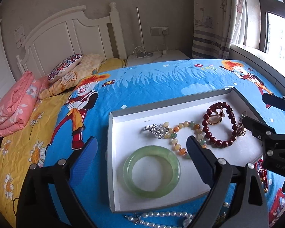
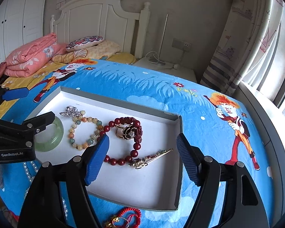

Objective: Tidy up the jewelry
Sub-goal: 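Withdraw both grippers from the tray toward the pearl necklace and gold bangle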

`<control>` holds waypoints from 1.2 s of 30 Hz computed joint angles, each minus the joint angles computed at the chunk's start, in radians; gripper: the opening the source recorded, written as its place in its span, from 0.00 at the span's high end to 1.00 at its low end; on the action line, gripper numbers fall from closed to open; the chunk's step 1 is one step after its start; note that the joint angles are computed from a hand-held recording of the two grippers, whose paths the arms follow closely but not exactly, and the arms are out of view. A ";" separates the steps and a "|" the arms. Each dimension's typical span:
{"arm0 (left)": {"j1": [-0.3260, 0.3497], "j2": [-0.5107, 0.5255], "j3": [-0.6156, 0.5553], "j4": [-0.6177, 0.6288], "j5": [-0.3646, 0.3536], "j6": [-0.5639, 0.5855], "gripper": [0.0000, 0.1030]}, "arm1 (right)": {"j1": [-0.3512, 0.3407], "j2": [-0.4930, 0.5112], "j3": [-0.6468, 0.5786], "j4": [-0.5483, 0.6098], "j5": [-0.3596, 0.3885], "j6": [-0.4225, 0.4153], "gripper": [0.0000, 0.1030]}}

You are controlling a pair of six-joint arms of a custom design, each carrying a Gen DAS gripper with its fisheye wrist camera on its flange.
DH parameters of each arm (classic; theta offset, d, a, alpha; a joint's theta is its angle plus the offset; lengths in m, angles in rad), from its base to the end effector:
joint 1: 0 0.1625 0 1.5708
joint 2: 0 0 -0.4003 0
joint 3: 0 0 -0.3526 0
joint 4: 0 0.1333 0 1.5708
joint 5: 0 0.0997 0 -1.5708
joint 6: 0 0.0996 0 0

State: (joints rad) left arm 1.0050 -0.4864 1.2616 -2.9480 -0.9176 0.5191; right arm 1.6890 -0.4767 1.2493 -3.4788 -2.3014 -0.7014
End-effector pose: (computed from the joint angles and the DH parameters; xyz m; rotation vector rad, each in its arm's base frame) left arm -0.2292 -0.7224 0.0941 1.0234 2.1870 -0.7643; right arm 0.1510 -0.7046 0.1592 0.3428 -1.9905 0.9828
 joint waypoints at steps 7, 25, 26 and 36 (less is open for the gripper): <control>0.003 -0.081 0.129 -0.064 -0.008 -0.005 0.07 | 0.007 -0.017 0.078 -0.090 -0.032 -0.043 0.26; 0.071 -0.309 0.462 -0.122 -0.097 -0.025 0.03 | -0.069 -0.238 0.570 -0.227 0.181 0.117 0.21; 0.076 -0.314 0.468 -0.120 -0.102 -0.031 0.03 | -0.073 -0.243 0.589 -0.237 0.191 0.121 0.21; 0.070 -0.320 0.539 -0.121 -0.135 0.002 0.03 | -0.061 -0.216 0.585 -0.198 0.219 0.128 0.30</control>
